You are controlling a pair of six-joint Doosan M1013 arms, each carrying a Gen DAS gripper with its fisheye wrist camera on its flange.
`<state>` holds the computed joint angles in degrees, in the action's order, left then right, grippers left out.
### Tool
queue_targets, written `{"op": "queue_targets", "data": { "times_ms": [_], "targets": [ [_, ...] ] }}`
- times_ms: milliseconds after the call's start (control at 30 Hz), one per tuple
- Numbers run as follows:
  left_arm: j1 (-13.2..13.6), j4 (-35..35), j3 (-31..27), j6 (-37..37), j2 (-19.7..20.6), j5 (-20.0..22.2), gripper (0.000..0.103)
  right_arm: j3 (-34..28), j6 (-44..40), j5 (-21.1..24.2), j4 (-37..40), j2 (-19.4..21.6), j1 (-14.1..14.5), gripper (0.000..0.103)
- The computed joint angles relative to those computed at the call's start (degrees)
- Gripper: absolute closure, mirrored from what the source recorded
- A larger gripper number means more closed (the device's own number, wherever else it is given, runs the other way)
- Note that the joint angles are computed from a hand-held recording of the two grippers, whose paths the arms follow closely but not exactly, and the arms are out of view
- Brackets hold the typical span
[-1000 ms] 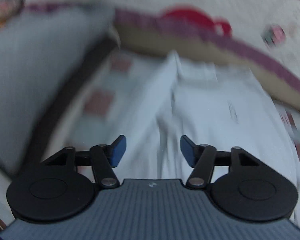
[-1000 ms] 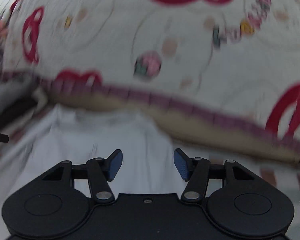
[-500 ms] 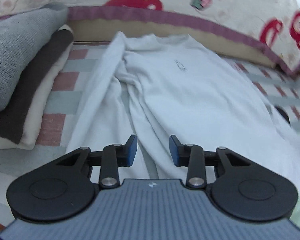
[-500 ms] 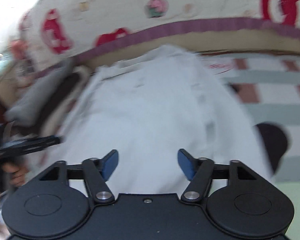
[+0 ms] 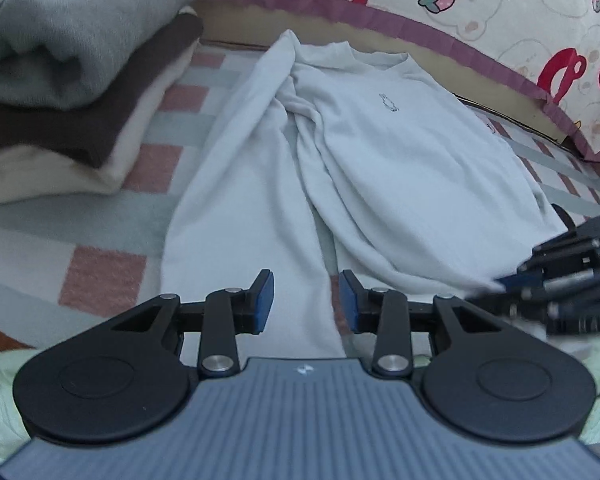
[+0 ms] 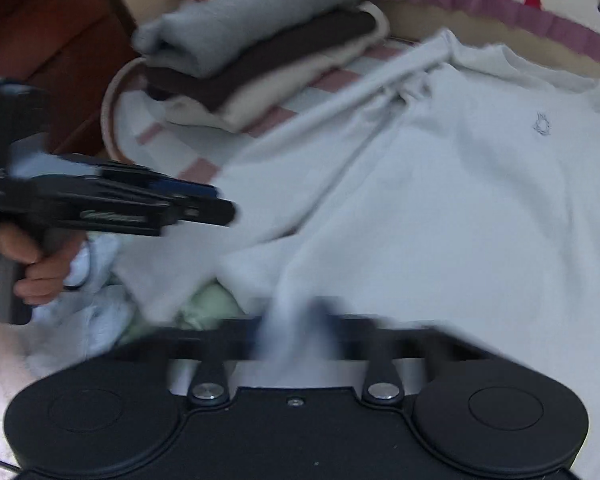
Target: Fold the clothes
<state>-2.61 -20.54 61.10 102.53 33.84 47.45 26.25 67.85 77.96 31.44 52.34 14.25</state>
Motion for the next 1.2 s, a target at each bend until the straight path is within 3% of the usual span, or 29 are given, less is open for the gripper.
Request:
{"op": "queue_targets", "data": {
  "times_ms": [233,400,533,633,700,767,833,900,1067,1133,1200],
  "targets": [
    [0.2,-4.2,-0.2,2.7,0.5,1.1,0.064,1.1,12.3,-6.1,2.9,-0.4,-3.5,0.093],
    [-0.5,-9.9,0.9,12.2,-0.3,-0.7,0.064,0.6,19.6,-7.2,-1.9,0.6,-4.0,0.091],
    [-1.4,-14.6,-0.6,17.1,1.0,2.1,0.06,3.9,31.8,-8.4,9.1,0.9,-6.8,0.087],
    [-2.3,-15.7,-1.5,15.2,2.1,3.0,0.06,10.5,34.3,-10.8,24.0,-0.5,-9.0,0.091],
    [-2.6,-17.1,-1.5,14.9,2.3,3.2,0.06,11.8,33.2,-11.3,25.7,-1.2,-9.2,0.093],
    [-3.3,-17.4,-0.7,20.1,1.9,2.9,0.057,11.0,31.8,-11.4,24.6,-1.3,-9.1,0.095],
    [-4.4,-14.6,0.7,25.0,0.9,0.0,0.056,10.8,30.3,-11.2,26.3,-1.3,-9.3,0.095],
    [-5.4,-11.6,2.4,24.9,-0.2,-4.7,0.056,9.6,29.0,-10.4,29.1,-0.6,-9.5,0.096],
    [-6.8,-6.1,4.0,20.8,-0.7,-13.8,0.055,1.0,27.2,-4.7,21.2,2.0,-8.8,0.093],
    [-7.6,-2.3,3.9,18.7,-0.6,-16.4,0.054,1.9,24.8,-4.8,19.5,0.7,-8.7,0.09],
    [-7.7,-0.2,2.5,15.7,0.2,-15.2,0.054,3.8,21.0,-5.4,18.3,-1.0,-8.5,0.067]
  ]
}}
